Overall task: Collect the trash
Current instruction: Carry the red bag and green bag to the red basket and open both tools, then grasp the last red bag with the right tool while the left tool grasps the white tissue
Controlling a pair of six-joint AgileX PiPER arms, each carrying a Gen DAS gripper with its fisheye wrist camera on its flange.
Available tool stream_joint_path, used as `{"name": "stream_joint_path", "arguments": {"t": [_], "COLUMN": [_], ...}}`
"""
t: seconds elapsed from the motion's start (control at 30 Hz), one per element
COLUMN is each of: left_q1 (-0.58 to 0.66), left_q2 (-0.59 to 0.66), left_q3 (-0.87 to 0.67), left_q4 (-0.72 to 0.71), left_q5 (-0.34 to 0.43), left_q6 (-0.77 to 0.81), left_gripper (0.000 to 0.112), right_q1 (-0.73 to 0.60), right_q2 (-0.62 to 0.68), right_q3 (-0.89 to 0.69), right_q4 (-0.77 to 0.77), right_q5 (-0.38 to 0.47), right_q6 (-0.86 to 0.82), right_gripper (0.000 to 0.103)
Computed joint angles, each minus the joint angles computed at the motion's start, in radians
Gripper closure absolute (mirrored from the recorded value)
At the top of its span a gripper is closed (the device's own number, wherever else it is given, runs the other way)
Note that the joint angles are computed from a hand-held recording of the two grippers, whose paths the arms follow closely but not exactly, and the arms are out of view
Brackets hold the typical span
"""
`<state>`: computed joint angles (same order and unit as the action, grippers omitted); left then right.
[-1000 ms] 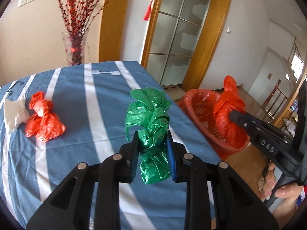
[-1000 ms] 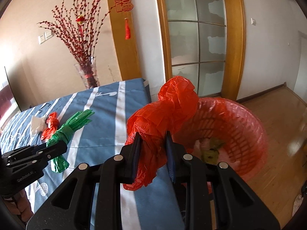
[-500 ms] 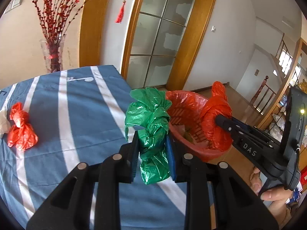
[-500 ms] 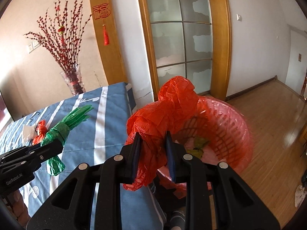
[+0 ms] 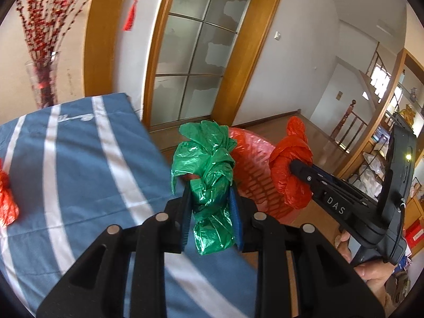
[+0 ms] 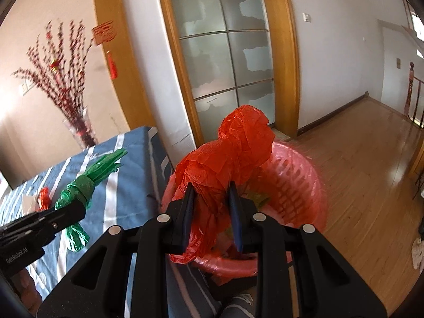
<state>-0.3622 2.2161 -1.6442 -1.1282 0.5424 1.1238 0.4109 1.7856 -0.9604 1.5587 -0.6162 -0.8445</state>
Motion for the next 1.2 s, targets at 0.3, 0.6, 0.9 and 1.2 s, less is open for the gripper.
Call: {"name": "stream_joint_path", "arguments": {"t": [0.3, 0.6, 0.9, 1.2], "left_q1": [-0.061, -0.117, -0.099, -0.01], "left_q2": [0.127, 0.274, 0.312, 0.084], "left_q3": [-0.232, -0.481, -0.534, -0.108], "left_q4": [0.155, 0.337, 0.427, 0.271], "left_q5": [0.056, 0.127, 0.13, -0.152], "left_q6": [-0.177, -0.373, -0.476, -0.192], "left_gripper": [0.085, 0.082, 0.061, 0.053], "right_q1": [-0.077, -0.159, -0.138, -0.009], "right_q2": [-0.001, 0.012, 0.004, 0.037], "right_q3": [0.006, 0.003, 0.017, -0.109], "right_q4": [-0.02, -0.074, -0.004, 0.081], "right_q5": [0.026, 0.093, 0.043, -0.051], "right_q6": [0.019, 0.112, 0.087, -0.113], "right_gripper": [0.077, 0.067, 0.054, 0.052]}}
